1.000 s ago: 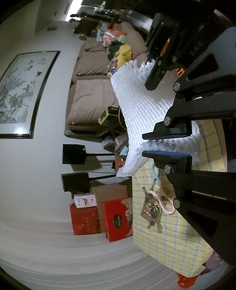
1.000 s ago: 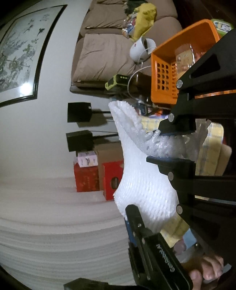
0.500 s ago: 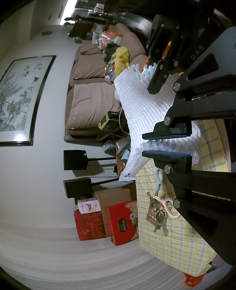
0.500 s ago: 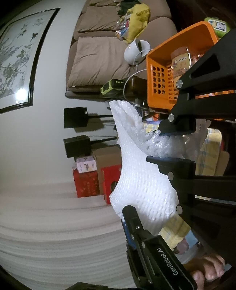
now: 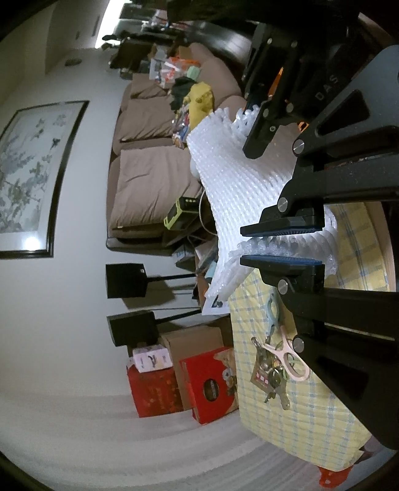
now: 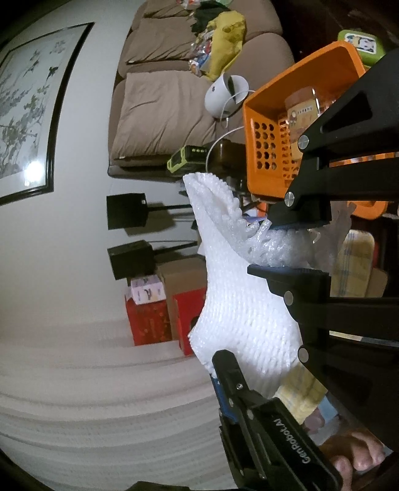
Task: Organize objects
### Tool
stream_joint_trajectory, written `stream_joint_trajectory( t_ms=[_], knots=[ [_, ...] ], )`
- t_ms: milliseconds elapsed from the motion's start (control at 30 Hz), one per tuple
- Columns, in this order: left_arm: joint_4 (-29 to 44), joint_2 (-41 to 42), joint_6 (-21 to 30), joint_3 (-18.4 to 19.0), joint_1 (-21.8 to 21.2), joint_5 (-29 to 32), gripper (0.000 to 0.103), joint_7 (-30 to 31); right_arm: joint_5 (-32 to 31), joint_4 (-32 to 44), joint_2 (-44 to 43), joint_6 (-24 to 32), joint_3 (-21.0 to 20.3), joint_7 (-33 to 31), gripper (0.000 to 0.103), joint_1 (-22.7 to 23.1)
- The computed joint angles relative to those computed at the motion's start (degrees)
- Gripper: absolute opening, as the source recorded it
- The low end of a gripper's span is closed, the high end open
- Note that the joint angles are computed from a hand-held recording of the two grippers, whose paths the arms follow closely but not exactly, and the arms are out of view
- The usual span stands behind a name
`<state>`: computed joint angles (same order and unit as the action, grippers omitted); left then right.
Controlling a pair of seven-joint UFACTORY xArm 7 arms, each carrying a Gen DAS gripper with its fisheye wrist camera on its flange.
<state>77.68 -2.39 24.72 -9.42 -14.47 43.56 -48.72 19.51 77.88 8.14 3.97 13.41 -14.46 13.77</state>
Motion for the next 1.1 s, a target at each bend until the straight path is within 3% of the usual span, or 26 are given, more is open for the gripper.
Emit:
stream_joint_trajectory(
  t_ms=[1100],
  knots=[
    [4.8, 3.6, 0.7, 1.5, -2.8, -2.6, 0.011, 3.3, -7.2, -1.3, -1.0, -0.4, -3.1, 6.9, 0.019, -0.1]
  ],
)
